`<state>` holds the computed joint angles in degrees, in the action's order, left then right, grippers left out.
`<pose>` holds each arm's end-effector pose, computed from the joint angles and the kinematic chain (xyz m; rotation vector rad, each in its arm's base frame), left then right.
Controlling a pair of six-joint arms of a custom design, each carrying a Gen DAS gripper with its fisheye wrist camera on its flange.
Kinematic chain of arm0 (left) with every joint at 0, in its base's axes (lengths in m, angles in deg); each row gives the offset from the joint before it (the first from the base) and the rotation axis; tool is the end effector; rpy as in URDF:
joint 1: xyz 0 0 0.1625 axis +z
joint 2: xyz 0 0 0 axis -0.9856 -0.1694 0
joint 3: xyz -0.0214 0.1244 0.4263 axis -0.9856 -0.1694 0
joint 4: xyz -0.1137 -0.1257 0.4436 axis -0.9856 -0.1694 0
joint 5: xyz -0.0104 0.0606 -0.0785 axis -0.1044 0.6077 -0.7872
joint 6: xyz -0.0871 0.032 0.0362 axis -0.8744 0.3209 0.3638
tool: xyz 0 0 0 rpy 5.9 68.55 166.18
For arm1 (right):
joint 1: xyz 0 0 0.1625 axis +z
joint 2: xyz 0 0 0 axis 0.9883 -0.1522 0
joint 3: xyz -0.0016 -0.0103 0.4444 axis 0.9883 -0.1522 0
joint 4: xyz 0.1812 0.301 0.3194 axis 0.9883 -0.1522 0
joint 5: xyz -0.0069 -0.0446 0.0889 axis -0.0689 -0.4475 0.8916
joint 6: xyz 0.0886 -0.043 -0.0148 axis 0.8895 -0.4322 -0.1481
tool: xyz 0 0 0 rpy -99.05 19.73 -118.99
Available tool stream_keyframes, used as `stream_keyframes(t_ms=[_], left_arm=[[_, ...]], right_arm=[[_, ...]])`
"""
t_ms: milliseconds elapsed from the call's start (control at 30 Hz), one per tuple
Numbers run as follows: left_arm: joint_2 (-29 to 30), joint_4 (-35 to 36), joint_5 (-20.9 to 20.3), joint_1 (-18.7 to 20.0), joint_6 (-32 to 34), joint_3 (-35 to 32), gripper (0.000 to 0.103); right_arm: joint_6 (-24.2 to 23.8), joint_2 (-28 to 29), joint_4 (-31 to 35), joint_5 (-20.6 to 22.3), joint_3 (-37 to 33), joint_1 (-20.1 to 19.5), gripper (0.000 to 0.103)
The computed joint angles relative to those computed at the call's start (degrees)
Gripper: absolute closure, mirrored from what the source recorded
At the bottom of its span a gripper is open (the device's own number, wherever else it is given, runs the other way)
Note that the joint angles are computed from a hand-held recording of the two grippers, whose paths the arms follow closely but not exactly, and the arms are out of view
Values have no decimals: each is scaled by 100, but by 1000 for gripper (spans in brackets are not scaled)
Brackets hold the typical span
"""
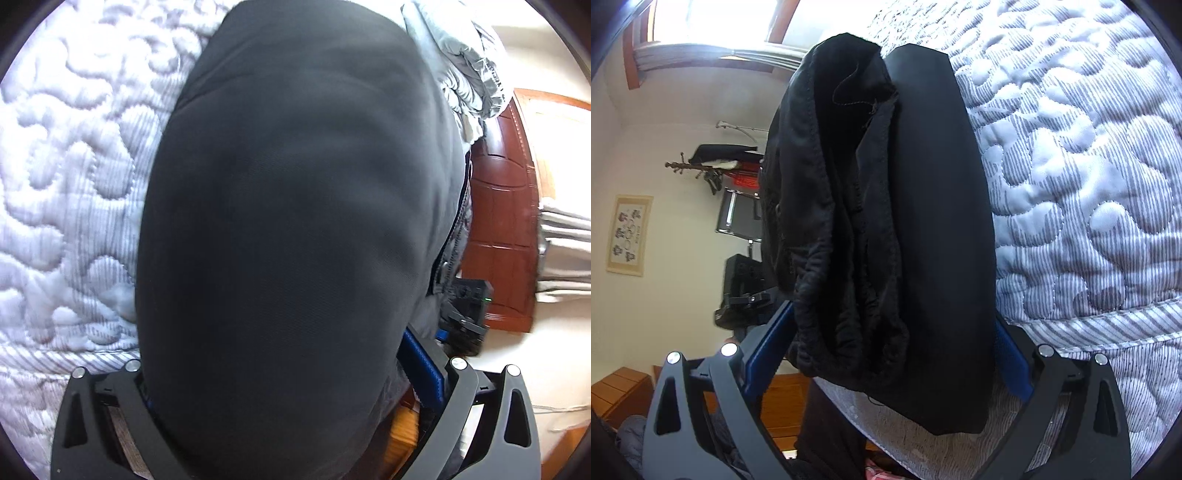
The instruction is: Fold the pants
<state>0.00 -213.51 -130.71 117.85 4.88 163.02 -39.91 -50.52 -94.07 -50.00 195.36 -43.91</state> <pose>-0.2824 -0.3758 0.0933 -0.0502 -3.1089 -0.1211 -0.0809 -0.2740 0.3095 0.1256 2.9969 -0.6299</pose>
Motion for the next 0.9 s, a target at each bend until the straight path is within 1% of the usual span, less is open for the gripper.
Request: stream_keyframes(t_ms=[33,67,100,200,267,300,333,367,467,533,567,633,667,800,833,867,900], left_arm=[[-19,31,147,-89,-19,13,3],[-29,82,330,-200,-57,18,3],[-51,108,437,-232,-59,35,3],[-73,209,818,-448,-154,48,3],[-77,338,1075,-631,-212,25,3],[-88,394,1146,-676,-226,13,3],[-92,467,1248,-747,-247,-3,4],[-66,501,1302,-725,-206,-37,4],[-58,659,1496,-813,-196,-99,8],[4,732,1587,-885,-177,-199,14],[2,756,1619,-913,-162,-220,15],[-60,758,1678,-931,-101,-190,20],[-93,747,1699,-919,-51,-162,20],[-220,709,1741,-894,75,-52,26],[-267,710,1757,-907,92,-24,28],[-534,771,1773,-904,139,153,29],[-607,780,1793,-912,154,192,32]], right_arm=[[-48,-66,-5,-53,16,-35,7],[36,-93,-137,-154,51,66,7],[127,-136,-323,-302,109,216,7],[357,-186,-727,-627,217,510,11],[484,-300,-970,-846,324,691,23],[494,-400,-997,-871,363,713,27],[496,-510,-997,-878,405,732,33],[472,-612,-978,-878,432,734,39],[415,-978,-1052,-955,601,792,48],[502,-1178,-1136,-1043,700,921,51],[614,-1238,-1241,-1108,781,1050,52],[731,-1412,-1267,-1136,874,1153,54],[888,-1373,-1427,-1222,936,1323,55],[1011,-1523,-1540,-1286,1062,1457,57],[1064,-1552,-1556,-1311,1083,1516,58],[1152,-1542,-1608,-1360,1091,1622,59],[1161,-1499,-1660,-1357,1082,1638,60]])
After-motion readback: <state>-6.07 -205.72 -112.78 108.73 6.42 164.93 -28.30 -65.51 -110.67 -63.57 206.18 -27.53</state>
